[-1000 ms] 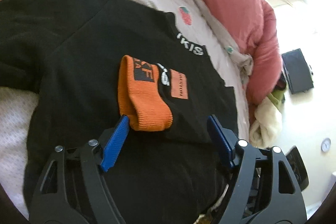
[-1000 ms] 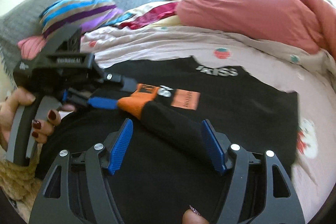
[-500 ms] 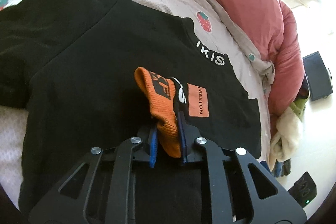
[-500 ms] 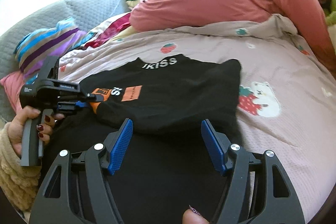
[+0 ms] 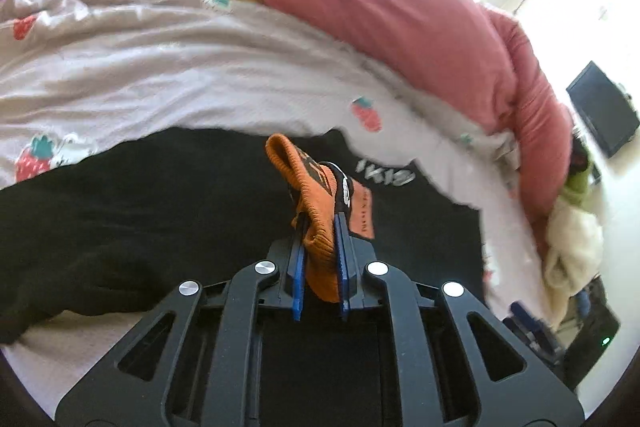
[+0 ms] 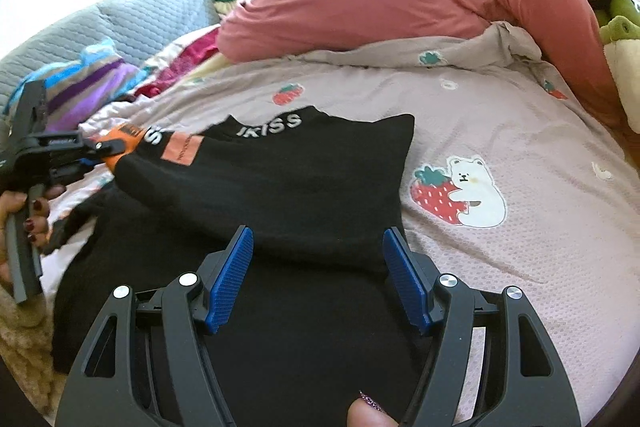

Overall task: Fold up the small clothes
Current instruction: 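Lower the cuff flat onto the shirt and open the left gripper, then move the left gripper to the other sleeve's orange cuff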

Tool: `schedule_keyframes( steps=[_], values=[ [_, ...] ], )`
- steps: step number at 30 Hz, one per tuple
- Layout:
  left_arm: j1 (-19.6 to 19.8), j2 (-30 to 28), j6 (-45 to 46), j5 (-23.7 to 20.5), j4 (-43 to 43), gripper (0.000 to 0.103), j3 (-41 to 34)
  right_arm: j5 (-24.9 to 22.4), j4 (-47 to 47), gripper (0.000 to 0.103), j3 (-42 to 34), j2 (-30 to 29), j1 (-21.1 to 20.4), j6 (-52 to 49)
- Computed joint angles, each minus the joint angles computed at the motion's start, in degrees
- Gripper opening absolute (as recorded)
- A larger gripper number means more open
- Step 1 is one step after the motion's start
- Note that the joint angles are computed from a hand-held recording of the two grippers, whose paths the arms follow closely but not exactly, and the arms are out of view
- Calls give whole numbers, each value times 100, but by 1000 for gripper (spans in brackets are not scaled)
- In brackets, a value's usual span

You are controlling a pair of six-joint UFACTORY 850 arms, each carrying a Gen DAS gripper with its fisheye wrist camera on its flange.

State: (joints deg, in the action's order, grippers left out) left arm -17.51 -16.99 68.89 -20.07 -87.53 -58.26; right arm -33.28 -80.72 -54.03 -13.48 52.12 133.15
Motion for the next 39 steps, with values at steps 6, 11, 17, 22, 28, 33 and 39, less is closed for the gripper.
schedule_keyframes(
  steps=[6, 11, 17, 22, 28, 33, 39],
  values=[
    [67, 93, 625, 471, -714, 8, 192, 114, 817, 66, -451, -343, -208, -862],
    [-86, 22, 116, 514, 157, 14, 79, 334, 1161, 66, -961, -741, -374, -1555],
    [-245, -452, -1639, 573, 2031, 21, -142, 469, 2056, 66, -1453, -1221, -504, -2505],
    [-72, -465, -879, 300, 1154, 21, -37, 471, 2499, 66, -1381, -1324, -574, -2677],
    [95, -139, -750, 337, 860, 40, 219, 485, 1842, 68, -1108, -1067, -460, -1828],
    [189, 205, -129, 434, 357, 48, 487, 355, 1455, 77, -1050, -938, -316, -1400],
    [116, 550, 618, 829, -170, 70, 757, 219, 1077, 88, -1104, -862, -156, -1039]
  ],
)
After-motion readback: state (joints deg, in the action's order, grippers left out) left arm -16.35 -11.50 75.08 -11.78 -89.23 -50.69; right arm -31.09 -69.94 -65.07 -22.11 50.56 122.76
